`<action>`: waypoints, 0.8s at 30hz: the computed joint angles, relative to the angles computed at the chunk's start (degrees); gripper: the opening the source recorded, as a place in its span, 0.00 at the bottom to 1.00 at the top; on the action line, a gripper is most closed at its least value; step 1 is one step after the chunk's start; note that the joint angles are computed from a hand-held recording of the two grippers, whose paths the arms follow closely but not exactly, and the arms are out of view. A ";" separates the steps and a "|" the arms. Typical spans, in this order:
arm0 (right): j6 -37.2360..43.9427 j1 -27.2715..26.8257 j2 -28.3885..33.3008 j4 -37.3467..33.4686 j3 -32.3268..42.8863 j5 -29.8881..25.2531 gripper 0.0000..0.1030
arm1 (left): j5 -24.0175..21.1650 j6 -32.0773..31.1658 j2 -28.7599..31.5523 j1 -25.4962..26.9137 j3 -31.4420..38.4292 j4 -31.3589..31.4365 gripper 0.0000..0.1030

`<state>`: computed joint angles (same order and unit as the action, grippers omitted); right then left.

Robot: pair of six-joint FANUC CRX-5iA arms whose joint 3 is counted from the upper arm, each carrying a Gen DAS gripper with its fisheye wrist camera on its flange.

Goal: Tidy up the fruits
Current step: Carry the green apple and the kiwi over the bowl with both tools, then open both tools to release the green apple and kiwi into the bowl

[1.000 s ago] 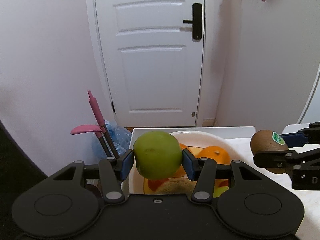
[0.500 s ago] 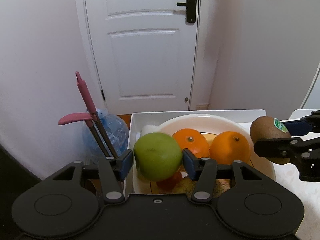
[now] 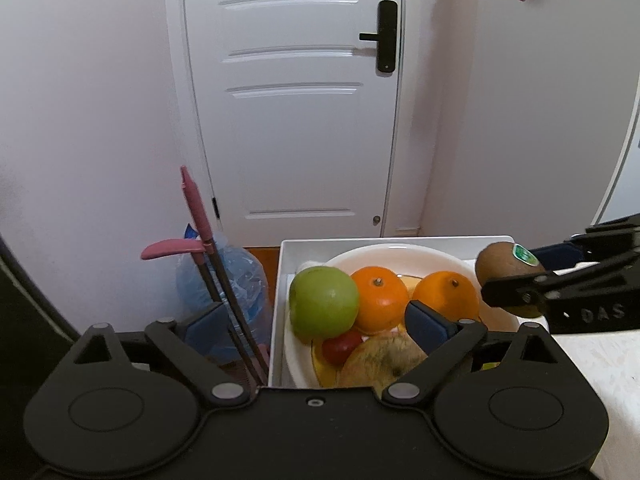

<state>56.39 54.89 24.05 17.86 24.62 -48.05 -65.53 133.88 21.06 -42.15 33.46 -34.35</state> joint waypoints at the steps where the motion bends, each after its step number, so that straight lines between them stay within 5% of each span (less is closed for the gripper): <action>1: 0.54 -0.01 0.20 -0.48 0.34 -0.07 0.60 | -0.31 0.48 -0.33 -0.23 -0.27 -0.32 0.98; 17: 2.98 1.07 1.74 -2.31 1.27 1.59 0.63 | -0.84 4.59 -3.80 -0.43 -4.20 -1.53 1.00; 21: 0.81 1.76 0.05 0.78 -1.54 3.43 0.83 | -0.33 4.54 -4.16 -0.20 -4.81 -1.14 1.00; 24: -2.48 2.27 -1.18 3.57 -3.75 3.60 0.86 | 0.06 4.66 -4.40 -0.09 -5.09 -0.94 1.00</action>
<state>53.91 57.16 22.87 21.43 20.87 -44.45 -65.47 138.54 16.67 -42.24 28.37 -35.28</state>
